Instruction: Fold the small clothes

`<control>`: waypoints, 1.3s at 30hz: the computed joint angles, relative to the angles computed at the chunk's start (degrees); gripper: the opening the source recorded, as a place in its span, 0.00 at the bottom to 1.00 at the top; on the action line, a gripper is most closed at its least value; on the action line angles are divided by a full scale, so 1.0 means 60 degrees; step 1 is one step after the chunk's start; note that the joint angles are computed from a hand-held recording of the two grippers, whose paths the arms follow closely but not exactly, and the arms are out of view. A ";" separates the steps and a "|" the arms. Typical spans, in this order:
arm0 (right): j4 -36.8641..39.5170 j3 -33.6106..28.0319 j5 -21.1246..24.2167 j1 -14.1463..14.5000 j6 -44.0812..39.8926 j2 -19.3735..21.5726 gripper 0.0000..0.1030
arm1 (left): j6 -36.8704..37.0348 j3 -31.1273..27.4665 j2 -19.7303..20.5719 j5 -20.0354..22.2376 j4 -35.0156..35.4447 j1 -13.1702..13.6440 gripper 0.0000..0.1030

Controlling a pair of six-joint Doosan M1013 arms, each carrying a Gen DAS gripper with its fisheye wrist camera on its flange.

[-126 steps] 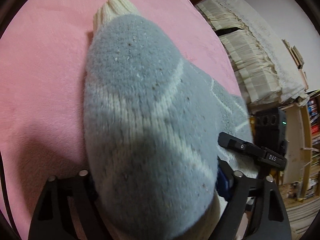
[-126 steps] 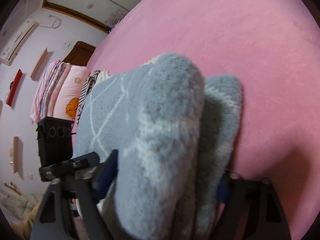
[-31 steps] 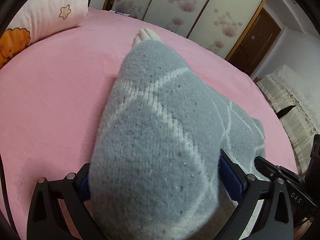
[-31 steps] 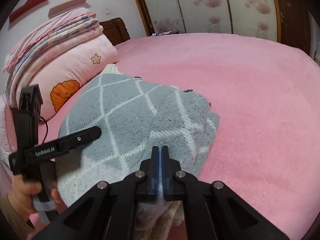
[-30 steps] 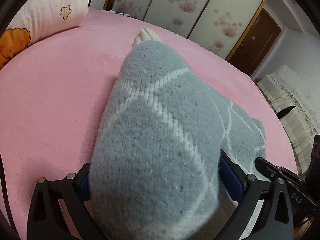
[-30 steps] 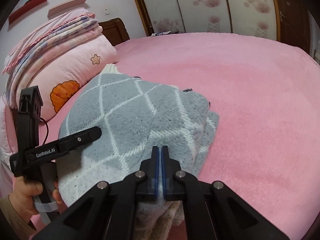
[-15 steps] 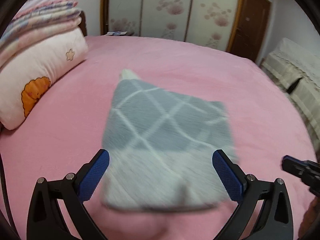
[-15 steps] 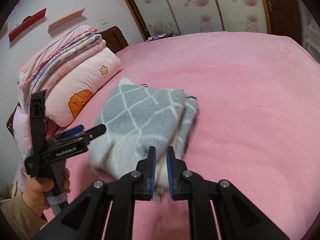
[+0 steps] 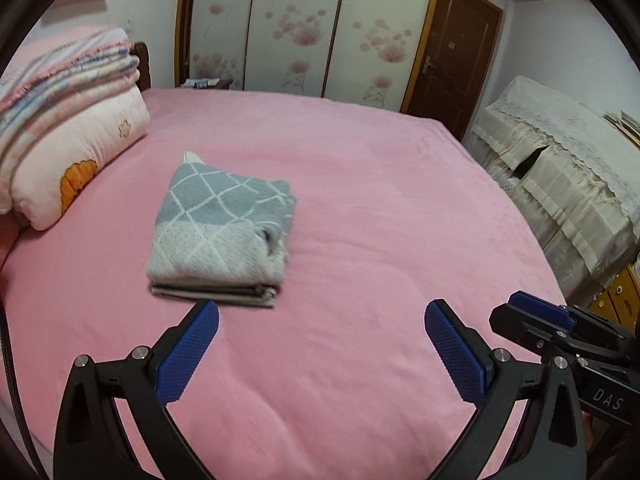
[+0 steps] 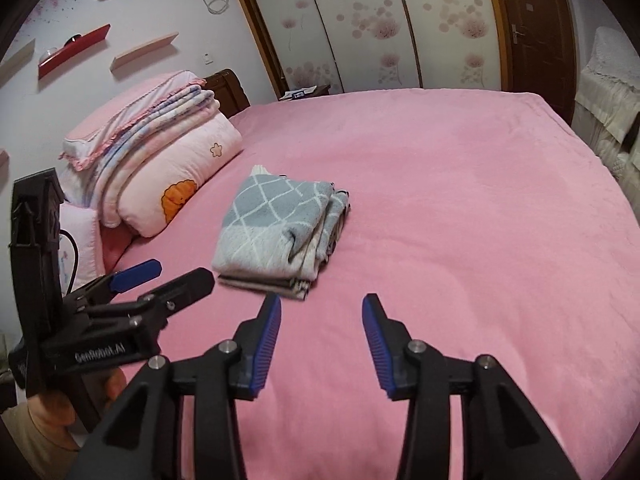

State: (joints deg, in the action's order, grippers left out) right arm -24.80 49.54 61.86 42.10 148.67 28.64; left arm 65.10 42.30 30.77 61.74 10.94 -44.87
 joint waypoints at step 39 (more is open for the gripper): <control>-0.3112 0.3790 0.2402 0.2395 0.4519 -0.2517 0.61 | -0.2763 0.2958 -0.1919 0.0529 0.2750 -0.2754 0.99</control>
